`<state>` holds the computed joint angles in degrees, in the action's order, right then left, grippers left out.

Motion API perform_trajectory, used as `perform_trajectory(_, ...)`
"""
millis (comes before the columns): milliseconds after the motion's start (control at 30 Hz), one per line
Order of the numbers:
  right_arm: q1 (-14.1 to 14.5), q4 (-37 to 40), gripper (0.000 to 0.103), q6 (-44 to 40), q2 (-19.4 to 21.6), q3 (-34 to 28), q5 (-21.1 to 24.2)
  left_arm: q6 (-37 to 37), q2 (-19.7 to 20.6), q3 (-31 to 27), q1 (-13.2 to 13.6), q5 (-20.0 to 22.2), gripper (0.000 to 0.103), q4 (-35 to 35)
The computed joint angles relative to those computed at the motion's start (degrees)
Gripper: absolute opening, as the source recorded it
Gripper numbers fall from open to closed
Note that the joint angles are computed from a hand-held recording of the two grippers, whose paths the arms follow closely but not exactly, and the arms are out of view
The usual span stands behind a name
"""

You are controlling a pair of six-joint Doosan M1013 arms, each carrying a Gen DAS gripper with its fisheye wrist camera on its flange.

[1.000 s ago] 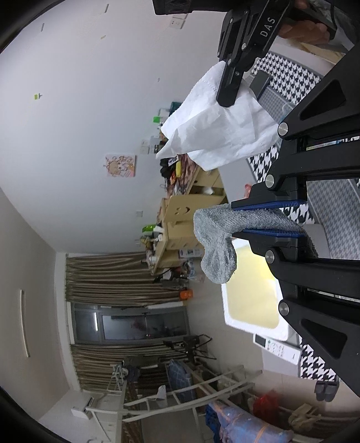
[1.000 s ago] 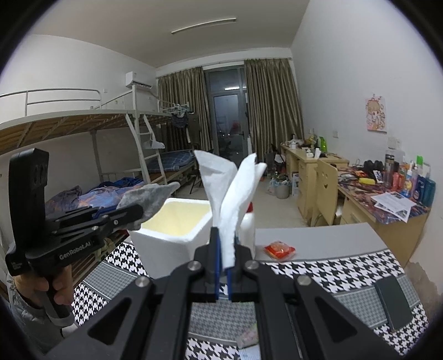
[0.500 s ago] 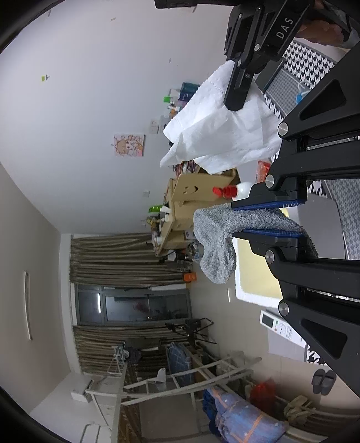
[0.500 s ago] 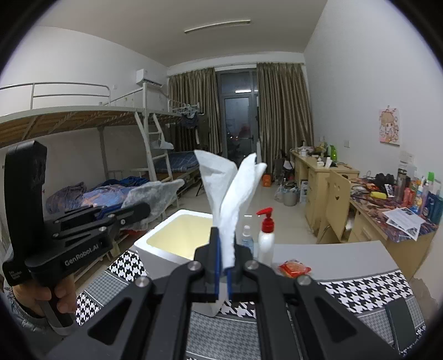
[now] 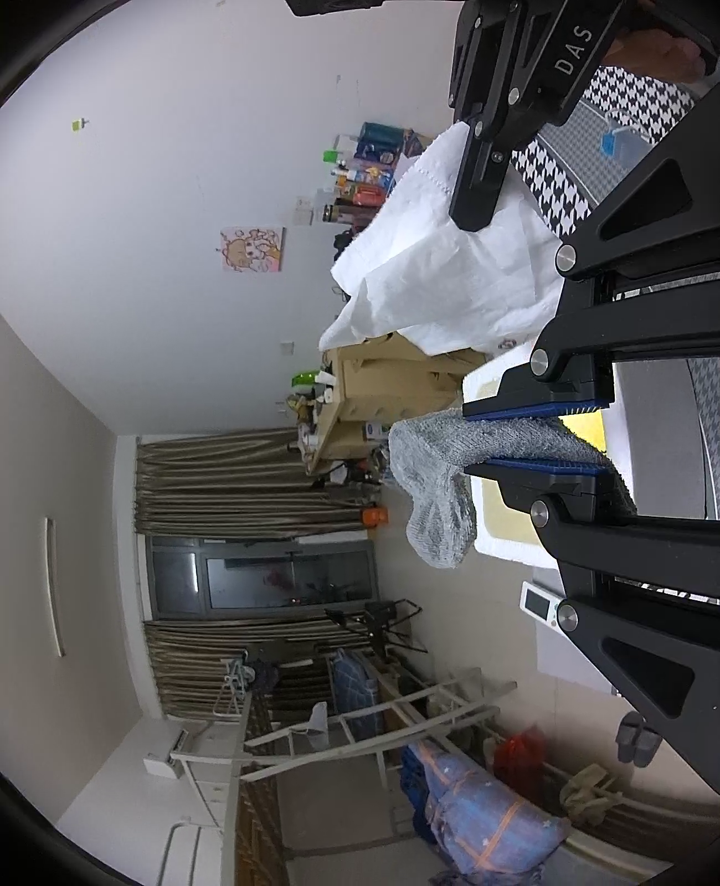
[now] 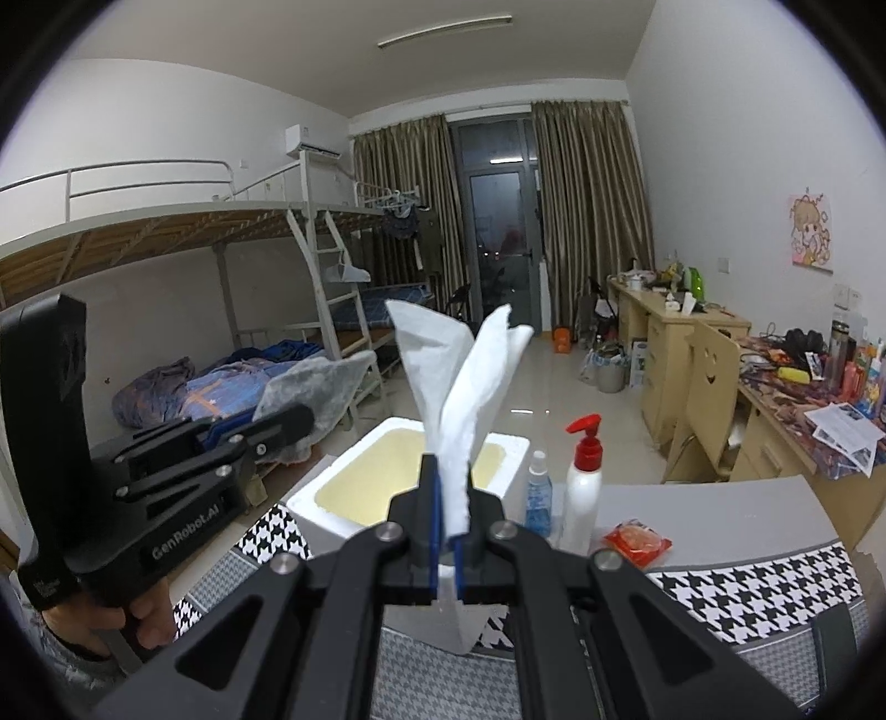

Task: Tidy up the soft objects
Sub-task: 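Carry the sock and tissue with both tools over the white foam box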

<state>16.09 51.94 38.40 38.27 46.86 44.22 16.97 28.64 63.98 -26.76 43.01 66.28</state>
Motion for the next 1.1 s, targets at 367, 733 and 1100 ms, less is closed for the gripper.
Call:
perform_trajectory(367, 1.2, -5.0, 0.006, 5.2, 2.0, -3.7, 1.1, 1.5, 0.8, -1.1, 1.2, 0.6, 0.013, -2.4)
perform_trajectory(733, 2.1, -7.6, 0.006, 7.0, 2.7, -5.4, 1.4, 6.3, 1.9, -2.9, 2.8, -0.8, 0.013, -8.4)
perform_trajectory(1100, 2.9, -11.8, 0.006, 10.1, 3.7, -7.1, 1.1, 11.4, 3.3, -4.9, 4.0, -1.5, 0.013, -14.2)
